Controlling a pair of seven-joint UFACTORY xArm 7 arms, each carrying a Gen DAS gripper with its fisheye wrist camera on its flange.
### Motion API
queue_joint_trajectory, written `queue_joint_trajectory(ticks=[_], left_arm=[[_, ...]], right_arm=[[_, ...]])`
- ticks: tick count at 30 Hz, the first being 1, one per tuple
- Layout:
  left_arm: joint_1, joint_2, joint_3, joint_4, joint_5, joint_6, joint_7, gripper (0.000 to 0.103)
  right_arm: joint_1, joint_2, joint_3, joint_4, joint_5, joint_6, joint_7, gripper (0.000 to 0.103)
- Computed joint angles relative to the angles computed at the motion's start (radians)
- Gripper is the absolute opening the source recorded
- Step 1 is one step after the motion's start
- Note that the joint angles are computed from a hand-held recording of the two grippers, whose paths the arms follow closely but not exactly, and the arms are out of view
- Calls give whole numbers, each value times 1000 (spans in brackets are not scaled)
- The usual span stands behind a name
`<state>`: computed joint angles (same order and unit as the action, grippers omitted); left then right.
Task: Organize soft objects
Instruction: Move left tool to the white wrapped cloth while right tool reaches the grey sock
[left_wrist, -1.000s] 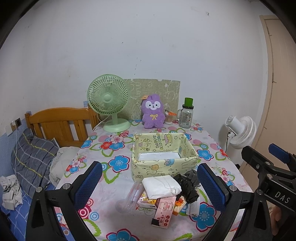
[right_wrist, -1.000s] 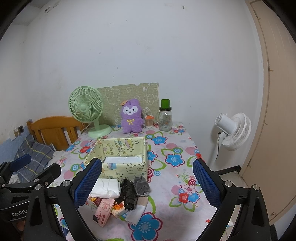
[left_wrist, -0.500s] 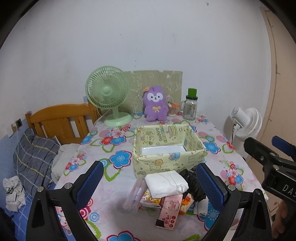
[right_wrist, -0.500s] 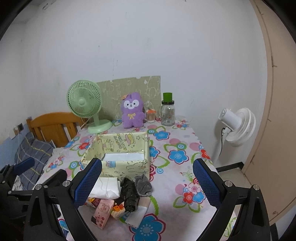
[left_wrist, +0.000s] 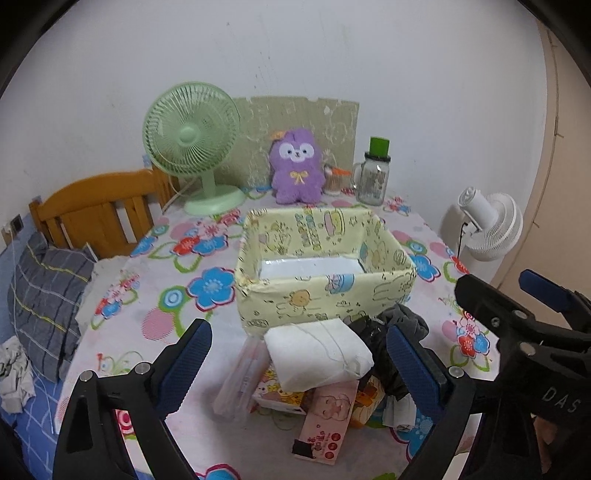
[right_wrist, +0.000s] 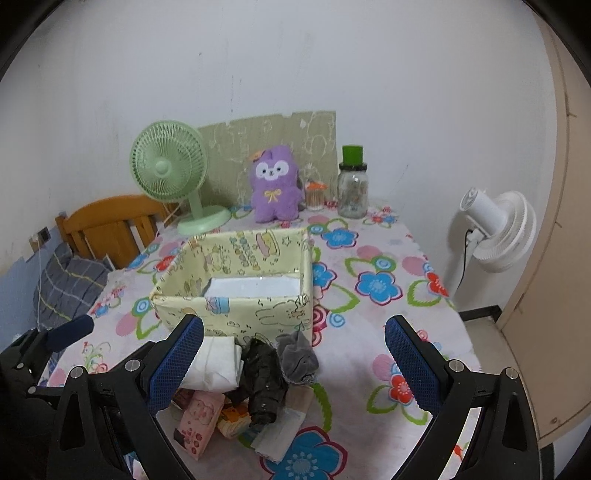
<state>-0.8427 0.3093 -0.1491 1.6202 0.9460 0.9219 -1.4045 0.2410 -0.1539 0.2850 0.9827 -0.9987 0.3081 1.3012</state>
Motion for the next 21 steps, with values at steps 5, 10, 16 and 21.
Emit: queue_joint_trajectory(ticks=[5, 10, 16, 21], left_arm=[[11, 40, 6, 21, -50, -28, 25, 94], [0, 83, 20, 57, -85, -41, 68, 94], [-12, 139, 45, 108, -140, -46, 113, 94], [-19, 186, 64, 155, -190, -33, 149, 94]], right_arm=[[12, 55, -25, 15, 36, -19, -44, 100], [32, 93, -55, 20, 75, -47, -83, 98], [61, 151, -93, 36, 156, -68, -165, 94], [83, 195, -124, 47, 261, -80, -260, 90]])
